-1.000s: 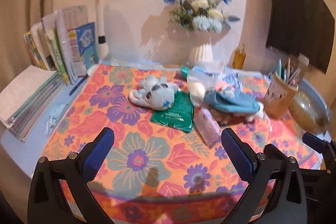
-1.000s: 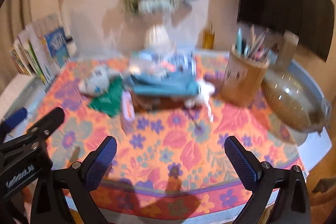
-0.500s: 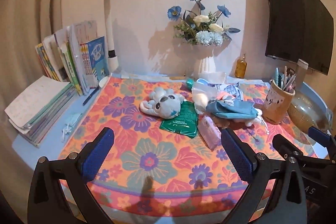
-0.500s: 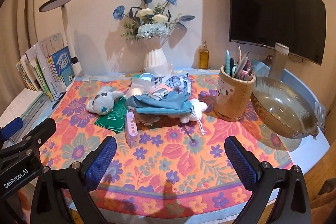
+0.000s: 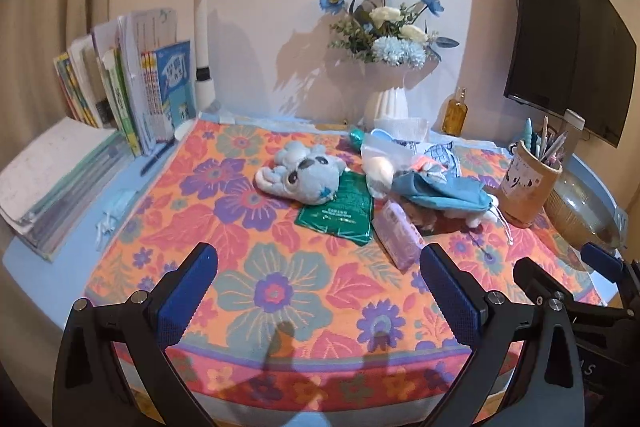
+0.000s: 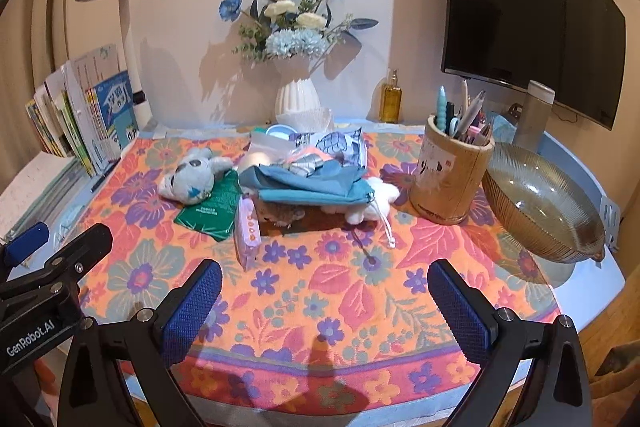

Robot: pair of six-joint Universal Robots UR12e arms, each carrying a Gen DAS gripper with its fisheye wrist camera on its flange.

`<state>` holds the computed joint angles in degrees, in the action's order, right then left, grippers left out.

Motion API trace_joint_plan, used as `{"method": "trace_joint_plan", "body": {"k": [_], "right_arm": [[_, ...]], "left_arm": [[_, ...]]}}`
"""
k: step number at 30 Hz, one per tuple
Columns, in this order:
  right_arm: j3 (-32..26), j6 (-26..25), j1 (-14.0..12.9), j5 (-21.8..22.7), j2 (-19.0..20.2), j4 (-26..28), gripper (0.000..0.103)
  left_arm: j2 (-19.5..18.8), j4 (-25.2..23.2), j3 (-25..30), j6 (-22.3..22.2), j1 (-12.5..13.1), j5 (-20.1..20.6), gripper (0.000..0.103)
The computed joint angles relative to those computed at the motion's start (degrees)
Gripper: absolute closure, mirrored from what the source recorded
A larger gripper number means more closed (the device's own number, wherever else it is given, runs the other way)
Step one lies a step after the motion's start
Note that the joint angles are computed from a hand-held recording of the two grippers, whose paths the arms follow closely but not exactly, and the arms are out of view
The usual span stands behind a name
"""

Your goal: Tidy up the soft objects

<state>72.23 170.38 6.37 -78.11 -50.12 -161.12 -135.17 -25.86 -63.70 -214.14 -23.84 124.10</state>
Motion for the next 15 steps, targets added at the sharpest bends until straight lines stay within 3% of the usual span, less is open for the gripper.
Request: {"method": "trace_joint_plan", "body": {"k": [6,11,15], "right_arm": [[0.85,0.54,-0.18,-1.7,-0.68,-0.72,0.0],[1.5,-0.58,-0.42,-0.23,-1.5,-1.77,0.0],[1.81,-1.48,-0.24,0.58,-1.71,-1.77,0.0]], "left_arm": [[0.44,1.9,-0.9,-0.5,0.31,-4.11,0.002],[-0.02,1.68,0.49,1.81,-0.74,1.22,0.003],[0.5,2.26,-0.24,0.63,-0.4,0.97,0.003]]}}
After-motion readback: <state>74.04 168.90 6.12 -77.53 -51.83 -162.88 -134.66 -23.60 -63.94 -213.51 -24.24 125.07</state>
